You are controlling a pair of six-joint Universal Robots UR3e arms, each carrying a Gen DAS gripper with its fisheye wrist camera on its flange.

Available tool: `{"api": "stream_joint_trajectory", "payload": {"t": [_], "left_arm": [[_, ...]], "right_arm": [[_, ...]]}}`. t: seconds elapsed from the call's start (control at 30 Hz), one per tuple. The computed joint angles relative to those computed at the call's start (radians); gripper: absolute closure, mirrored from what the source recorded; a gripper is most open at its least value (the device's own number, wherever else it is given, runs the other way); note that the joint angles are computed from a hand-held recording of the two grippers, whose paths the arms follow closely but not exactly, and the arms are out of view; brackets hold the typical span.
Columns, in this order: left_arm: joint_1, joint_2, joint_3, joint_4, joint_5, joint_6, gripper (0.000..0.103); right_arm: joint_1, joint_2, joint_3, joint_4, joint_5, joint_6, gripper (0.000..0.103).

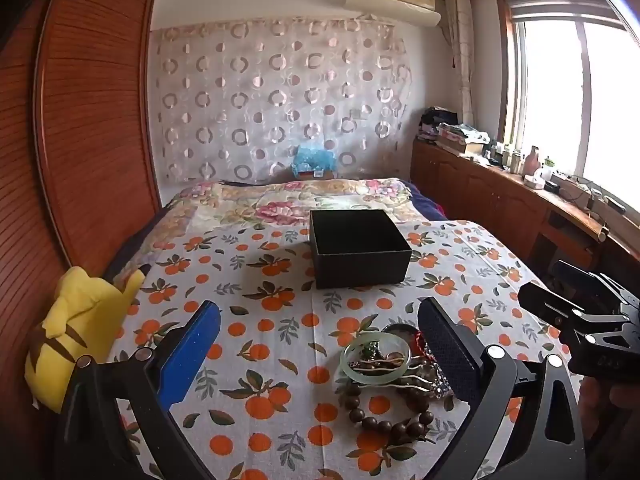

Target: Organize jewelry

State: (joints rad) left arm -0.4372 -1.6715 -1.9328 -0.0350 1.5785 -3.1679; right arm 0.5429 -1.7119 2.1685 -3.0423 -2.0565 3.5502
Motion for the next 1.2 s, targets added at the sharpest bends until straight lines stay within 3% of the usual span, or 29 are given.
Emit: {"api": "stream_joint_trajectory", "payload": {"t": [1.2], "left_arm": [[0.0, -0.001, -0.005, 0.013, 0.0, 0.005, 0.007]], "right_arm": [[0.003, -0.002, -0.004, 0.002, -0.001, 0.009, 0.002]]}}
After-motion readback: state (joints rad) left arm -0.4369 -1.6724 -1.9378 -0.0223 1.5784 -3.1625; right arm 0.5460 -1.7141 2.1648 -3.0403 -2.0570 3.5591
